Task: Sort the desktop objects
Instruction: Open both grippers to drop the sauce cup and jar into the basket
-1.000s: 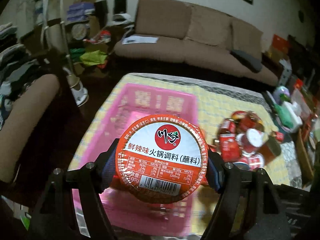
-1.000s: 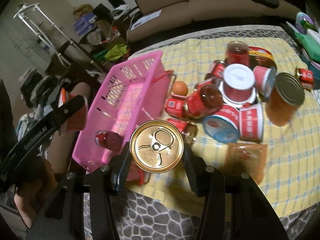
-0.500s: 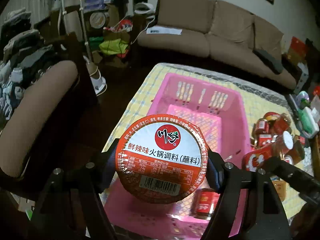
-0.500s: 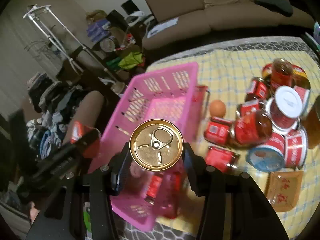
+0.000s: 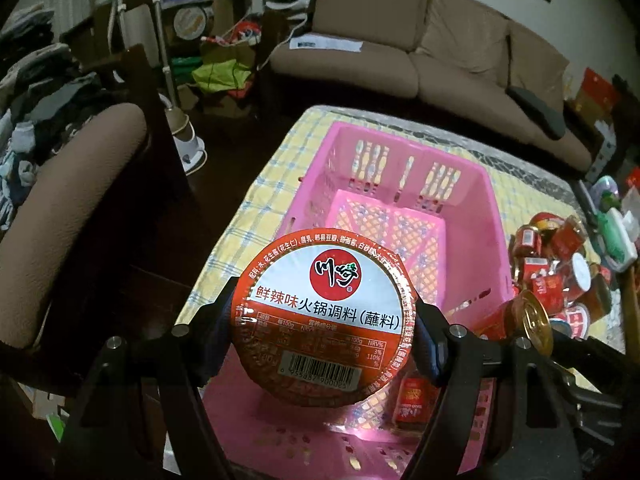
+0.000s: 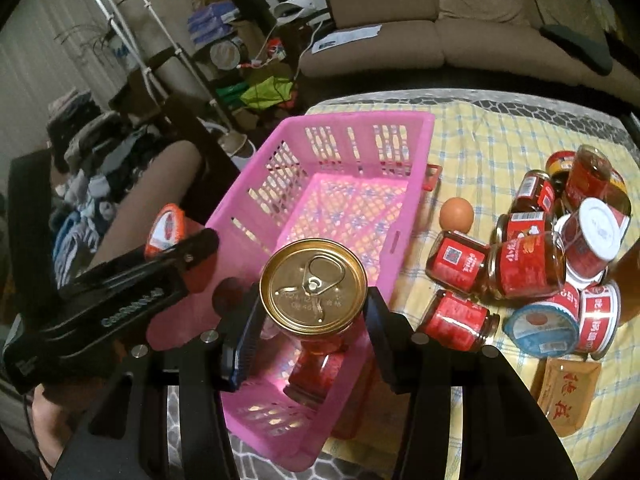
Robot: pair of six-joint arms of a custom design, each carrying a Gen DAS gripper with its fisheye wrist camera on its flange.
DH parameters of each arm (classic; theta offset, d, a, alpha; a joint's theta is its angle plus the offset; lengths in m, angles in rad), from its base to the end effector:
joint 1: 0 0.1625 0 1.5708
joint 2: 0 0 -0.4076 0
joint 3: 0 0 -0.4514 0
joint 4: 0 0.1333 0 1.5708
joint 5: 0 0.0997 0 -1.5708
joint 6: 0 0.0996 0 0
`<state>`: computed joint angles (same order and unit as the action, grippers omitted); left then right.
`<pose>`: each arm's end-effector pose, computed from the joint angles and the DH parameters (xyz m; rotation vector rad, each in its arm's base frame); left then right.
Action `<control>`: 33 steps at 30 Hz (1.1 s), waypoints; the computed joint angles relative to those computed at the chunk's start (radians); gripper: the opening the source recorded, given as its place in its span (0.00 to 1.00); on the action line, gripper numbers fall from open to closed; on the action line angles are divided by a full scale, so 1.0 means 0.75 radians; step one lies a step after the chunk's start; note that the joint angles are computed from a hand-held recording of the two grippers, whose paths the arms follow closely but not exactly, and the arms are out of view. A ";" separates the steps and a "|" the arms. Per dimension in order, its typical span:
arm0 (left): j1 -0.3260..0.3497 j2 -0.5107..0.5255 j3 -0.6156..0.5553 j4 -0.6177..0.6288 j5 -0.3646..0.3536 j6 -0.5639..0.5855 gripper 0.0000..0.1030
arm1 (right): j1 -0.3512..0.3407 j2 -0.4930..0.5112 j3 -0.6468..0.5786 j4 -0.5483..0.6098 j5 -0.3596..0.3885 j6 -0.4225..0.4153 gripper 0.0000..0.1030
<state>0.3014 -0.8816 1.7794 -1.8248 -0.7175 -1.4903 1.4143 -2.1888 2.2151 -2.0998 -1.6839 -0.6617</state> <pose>-0.4930 -0.3714 0.0119 0.0902 2.2528 -0.8538 0.0660 -0.3649 0.4442 0.6556 -2.7017 0.5923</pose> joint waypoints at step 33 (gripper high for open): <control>-0.105 0.143 -0.204 0.290 0.173 -0.004 0.95 | -0.232 -0.132 -0.154 -0.169 0.032 -0.081 0.69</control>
<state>0.2224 -0.7740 1.6263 -1.6076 -0.5880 -1.4936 1.2406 -2.2880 2.0995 -2.2268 -1.6595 -0.7223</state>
